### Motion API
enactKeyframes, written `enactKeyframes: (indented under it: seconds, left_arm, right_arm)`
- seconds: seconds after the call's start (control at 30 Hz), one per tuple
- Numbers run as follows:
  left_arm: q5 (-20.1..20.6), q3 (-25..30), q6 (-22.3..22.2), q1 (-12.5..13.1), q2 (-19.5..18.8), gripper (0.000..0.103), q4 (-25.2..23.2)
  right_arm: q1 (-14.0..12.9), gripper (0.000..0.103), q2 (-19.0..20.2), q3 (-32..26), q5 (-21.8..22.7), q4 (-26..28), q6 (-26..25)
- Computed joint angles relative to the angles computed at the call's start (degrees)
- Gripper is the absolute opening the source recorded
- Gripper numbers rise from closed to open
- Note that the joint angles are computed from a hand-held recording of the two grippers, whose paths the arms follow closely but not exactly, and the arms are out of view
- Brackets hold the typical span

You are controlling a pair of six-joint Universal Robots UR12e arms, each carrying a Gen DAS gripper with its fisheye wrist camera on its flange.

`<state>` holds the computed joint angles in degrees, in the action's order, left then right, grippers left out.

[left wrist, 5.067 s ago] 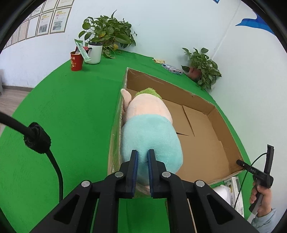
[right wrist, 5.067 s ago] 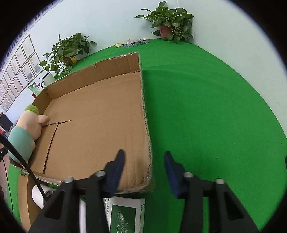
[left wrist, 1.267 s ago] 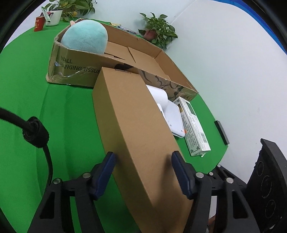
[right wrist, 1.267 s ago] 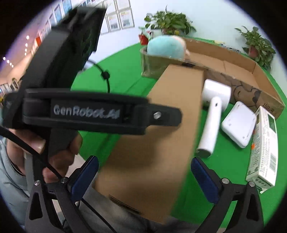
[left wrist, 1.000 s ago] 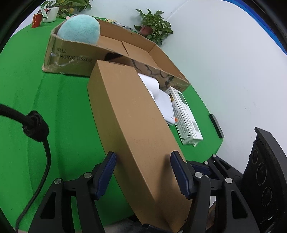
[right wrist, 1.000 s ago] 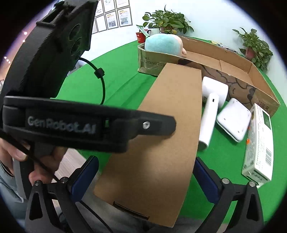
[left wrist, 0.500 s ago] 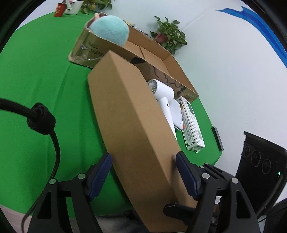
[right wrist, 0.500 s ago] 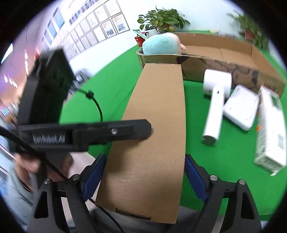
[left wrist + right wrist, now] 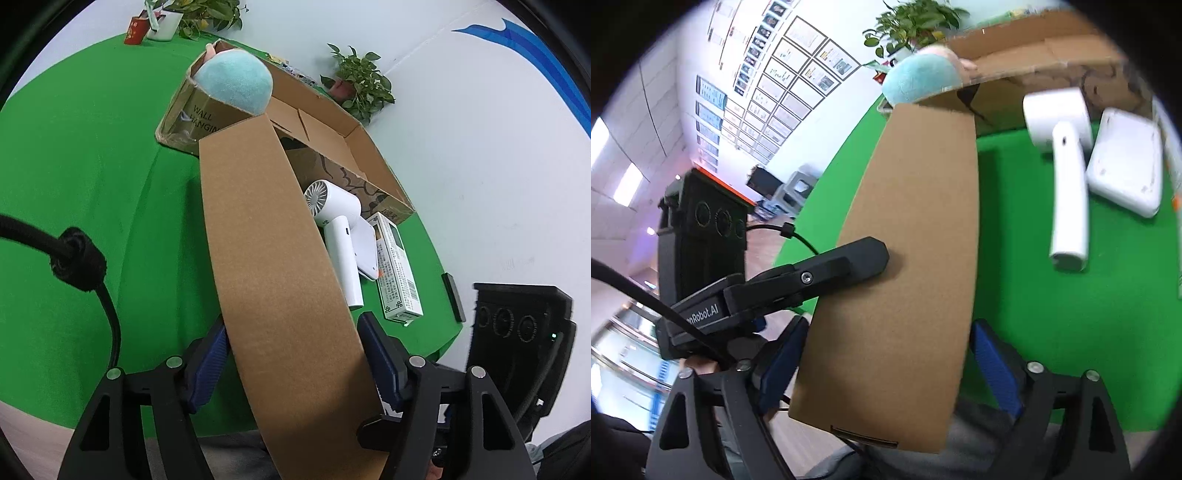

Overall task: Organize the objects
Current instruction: 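Lift the brown box with the left gripper and turn it open side up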

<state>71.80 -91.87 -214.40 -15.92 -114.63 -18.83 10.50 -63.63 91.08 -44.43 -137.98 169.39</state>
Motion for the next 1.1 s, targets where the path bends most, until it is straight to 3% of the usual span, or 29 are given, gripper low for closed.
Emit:
enactKeyframes:
  seconds: [0.13,0.23,0.5,0.6,0.63,0.9,0.97,1.1]
  left_arm:
    - [2.0,0.6,1.8,-0.7,0.3,0.066,-1.0]
    - [1.9,0.7,1.2,-0.8,0.3,0.065,0.2]
    - [1.5,1.0,2.2,-1.3,0.0,0.061,1.2]
    - [0.2,1.3,1.8,-1.3,-0.4,0.048,1.8]
    - [0.1,1.7,1.9,-1.3,-0.6,0.027,1.1]
    - [-2.7,3.0,2.3,-1.7,-1.8,0.021,1.4]
    - [-4.0,3.2,2.5,-1.6,-1.9,0.015,2.0]
    - [-5.2,3.4,3.7,-1.5,-1.8,0.013,1.8]
  right_arm:
    - [0.6,0.1,-1.9,1.8,-6.8,-6.8,-2.1]
    - [0.9,0.101,-2.7,2.6,-9.2,-10.0,-3.5]
    - [1.6,0.101,-3.3,3.1,-10.8,-10.3,-6.8]
    - [2.1,0.101,-3.2,2.9,-11.9,-11.2,-6.7]
    - [2.1,0.101,-3.3,3.1,-12.2,-11.3,-6.8]
    - [2.3,0.101,-4.0,3.8,-15.3,-12.3,-7.3]
    - [2.1,0.101,-3.9,3.6,-14.3,-11.7,-6.8]
    - [1.8,0.101,-3.8,3.4,-11.3,-11.7,-7.4]
